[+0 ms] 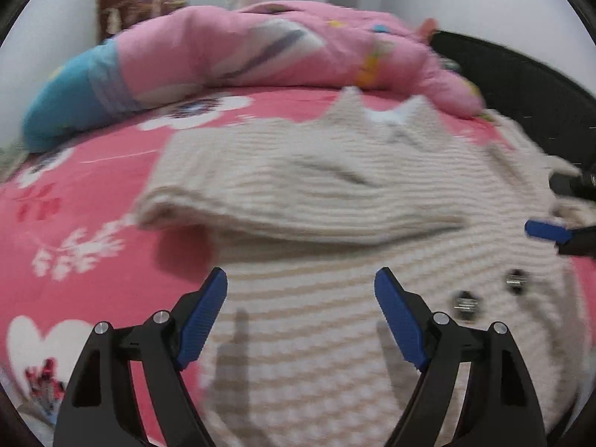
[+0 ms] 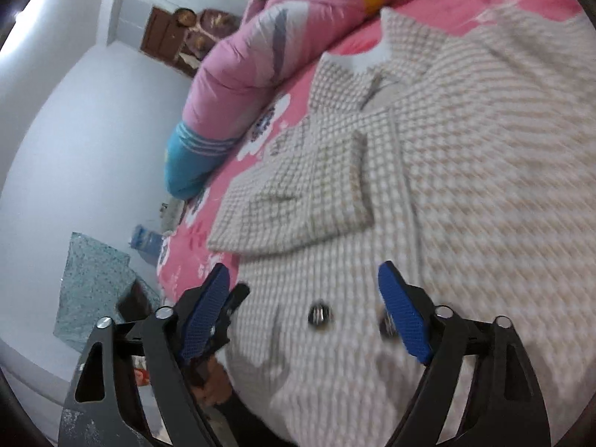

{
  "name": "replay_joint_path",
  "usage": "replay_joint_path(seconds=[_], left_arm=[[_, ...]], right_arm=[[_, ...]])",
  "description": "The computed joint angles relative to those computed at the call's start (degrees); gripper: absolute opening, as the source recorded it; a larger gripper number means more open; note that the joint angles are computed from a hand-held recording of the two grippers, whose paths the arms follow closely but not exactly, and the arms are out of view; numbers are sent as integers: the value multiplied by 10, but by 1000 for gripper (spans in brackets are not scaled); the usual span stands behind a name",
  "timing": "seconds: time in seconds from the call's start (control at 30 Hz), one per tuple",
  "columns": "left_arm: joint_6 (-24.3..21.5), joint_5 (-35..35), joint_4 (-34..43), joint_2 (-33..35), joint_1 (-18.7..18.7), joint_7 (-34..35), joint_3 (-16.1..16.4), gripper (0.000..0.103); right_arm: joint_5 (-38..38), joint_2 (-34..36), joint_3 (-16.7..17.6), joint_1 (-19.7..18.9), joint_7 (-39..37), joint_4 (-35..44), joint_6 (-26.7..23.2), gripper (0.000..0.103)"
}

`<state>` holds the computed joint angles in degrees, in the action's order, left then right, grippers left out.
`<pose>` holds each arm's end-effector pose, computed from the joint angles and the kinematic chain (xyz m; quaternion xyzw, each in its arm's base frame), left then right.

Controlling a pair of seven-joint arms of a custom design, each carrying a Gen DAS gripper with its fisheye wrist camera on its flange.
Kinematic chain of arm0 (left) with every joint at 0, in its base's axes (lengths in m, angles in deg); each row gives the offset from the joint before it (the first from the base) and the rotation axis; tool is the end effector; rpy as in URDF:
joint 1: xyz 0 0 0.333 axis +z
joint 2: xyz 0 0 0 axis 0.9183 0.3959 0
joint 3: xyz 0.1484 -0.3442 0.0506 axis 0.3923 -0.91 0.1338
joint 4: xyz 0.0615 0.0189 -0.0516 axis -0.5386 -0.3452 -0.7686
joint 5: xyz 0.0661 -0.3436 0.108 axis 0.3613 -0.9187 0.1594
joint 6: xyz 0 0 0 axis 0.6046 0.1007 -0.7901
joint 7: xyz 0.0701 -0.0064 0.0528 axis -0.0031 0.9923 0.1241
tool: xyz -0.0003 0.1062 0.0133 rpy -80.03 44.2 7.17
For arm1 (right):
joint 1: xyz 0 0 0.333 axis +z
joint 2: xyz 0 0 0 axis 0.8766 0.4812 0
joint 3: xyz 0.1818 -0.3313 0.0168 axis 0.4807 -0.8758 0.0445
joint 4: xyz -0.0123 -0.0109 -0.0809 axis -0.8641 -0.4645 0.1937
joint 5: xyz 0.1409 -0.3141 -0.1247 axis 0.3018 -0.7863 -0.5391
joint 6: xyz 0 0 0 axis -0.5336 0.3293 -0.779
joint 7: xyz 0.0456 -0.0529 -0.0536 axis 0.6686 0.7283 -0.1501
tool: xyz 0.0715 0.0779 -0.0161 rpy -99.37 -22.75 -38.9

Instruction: Fold large clothes

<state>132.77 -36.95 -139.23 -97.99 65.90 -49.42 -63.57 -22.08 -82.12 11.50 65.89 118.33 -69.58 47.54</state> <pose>0.4357 -0.1439 0.5624 -0.7141 0.5868 -0.2548 0.2843 0.5875 0.0914 0.5831 -0.6845 0.5743 0.1651 0.4176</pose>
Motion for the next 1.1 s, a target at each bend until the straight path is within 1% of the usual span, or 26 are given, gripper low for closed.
replay_joint_path(seconds=[0.07,0.1,0.17,0.2,0.27,0.3,0.33,0.4,0.43,0.47,0.5,0.57,0.6,0.63,0.67,0.73,0.8,0.87,1.0,1.1], left_arm=[[-26,21,4,6,15,-23,-8,80],[-25,18,1,9,15,-26,-2,80],[-6,-19,-10,18,5,-17,20,80],[4,-31,-13,22,4,-15,27,80],[34,-48,-26,22,7,-18,35,80],[44,-51,-31,20,10,-19,35,80],[51,-52,-34,20,14,-22,33,80],[67,-46,-42,19,25,-32,27,80],[72,-41,-44,18,30,-38,23,80],[75,-35,-45,19,35,-44,19,80],[78,-31,-47,17,38,-49,16,80],[83,-38,-50,17,35,-44,20,80],[88,-46,-58,12,32,-36,25,80],[90,-52,-58,14,30,-31,28,80],[92,-55,-57,15,31,-28,27,80],[95,-59,-59,15,34,-26,25,80],[96,-59,-58,16,37,-26,21,80],[97,-59,-59,16,40,-27,19,80],[95,-54,-57,17,44,-33,13,80],[89,-53,-53,19,43,-34,12,80]], right_arm=[[-30,35,6,12,36,35,19,67],[-49,54,9,17,56,55,25,62],[-97,91,13,25,97,93,32,57],[-116,108,16,27,114,111,28,54],[-138,121,23,28,125,127,28,53],[-157,118,25,32,124,128,33,50],[-174,113,28,35,118,125,38,46],[-216,106,30,47,111,122,46,28],[-247,96,29,59,108,110,65,26],[-266,89,29,65,107,102,79,18],[-276,84,29,68,106,98,88,10],[-251,72,34,60,92,97,95,6],[-237,60,36,58,81,91,111,5],[-223,38,37,58,63,79,142,5],[-204,21,37,55,45,72,161,5],[-180,-6,32,51,25,63,189,5],[-189,-33,21,51,26,40,234,5],[-211,-47,12,48,40,19,262,5],[-274,-40,-6,33,102,5,257,5],[-288,-30,-12,21,109,15,236,5]])
